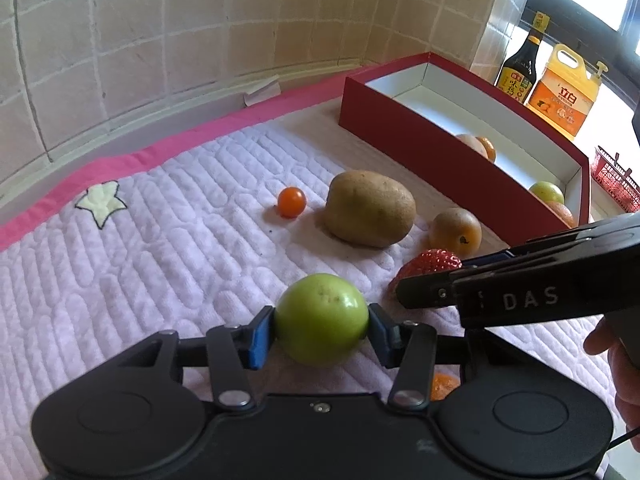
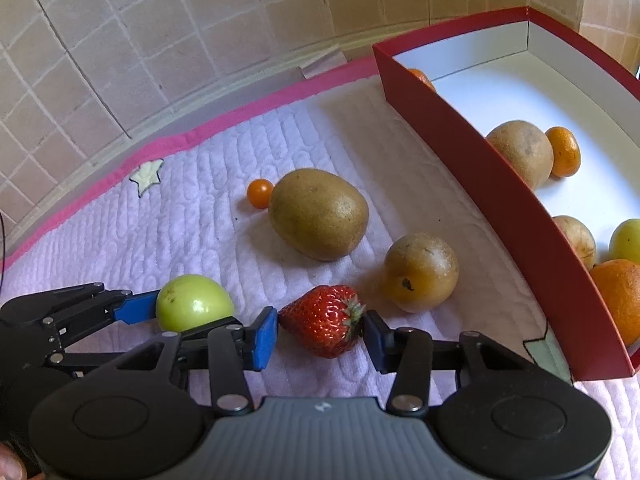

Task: Organize fruits
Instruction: 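Carry green fruit and strawberry into the red box and release both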

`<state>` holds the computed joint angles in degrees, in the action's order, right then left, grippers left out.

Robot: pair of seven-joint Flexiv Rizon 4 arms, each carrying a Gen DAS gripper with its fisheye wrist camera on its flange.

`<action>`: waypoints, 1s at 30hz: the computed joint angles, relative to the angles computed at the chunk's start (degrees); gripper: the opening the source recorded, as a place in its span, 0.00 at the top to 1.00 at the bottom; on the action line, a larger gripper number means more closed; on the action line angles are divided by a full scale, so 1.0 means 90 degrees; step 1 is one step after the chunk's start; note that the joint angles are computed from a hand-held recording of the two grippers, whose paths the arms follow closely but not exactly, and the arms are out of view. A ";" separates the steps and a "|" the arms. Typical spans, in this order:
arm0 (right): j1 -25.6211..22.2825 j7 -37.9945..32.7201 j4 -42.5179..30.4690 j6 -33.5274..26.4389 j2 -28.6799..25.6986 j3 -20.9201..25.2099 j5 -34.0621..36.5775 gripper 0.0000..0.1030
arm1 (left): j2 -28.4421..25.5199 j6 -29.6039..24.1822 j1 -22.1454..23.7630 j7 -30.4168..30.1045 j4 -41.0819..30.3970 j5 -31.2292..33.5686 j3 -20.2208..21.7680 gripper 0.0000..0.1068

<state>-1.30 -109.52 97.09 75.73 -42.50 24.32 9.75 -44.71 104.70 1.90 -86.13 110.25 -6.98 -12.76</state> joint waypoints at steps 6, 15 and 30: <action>-0.0545 -0.0497 -0.0014 -0.0052 0.0194 0.0558 0.0406 0.53 | 0.0313 0.0179 -0.0466 -0.0151 0.0124 -0.0160 0.0435 0.45; -0.1226 -0.1439 -0.0717 0.0257 0.0442 0.0816 0.1270 0.53 | 0.0453 0.0267 -0.1269 0.0142 -0.0741 -0.0370 0.0904 0.45; -0.1202 -0.0183 -0.2450 -0.0351 -0.0482 -0.0450 0.0873 0.53 | -0.1469 -0.1633 -0.1798 0.0545 -0.4297 -0.0906 0.0335 0.45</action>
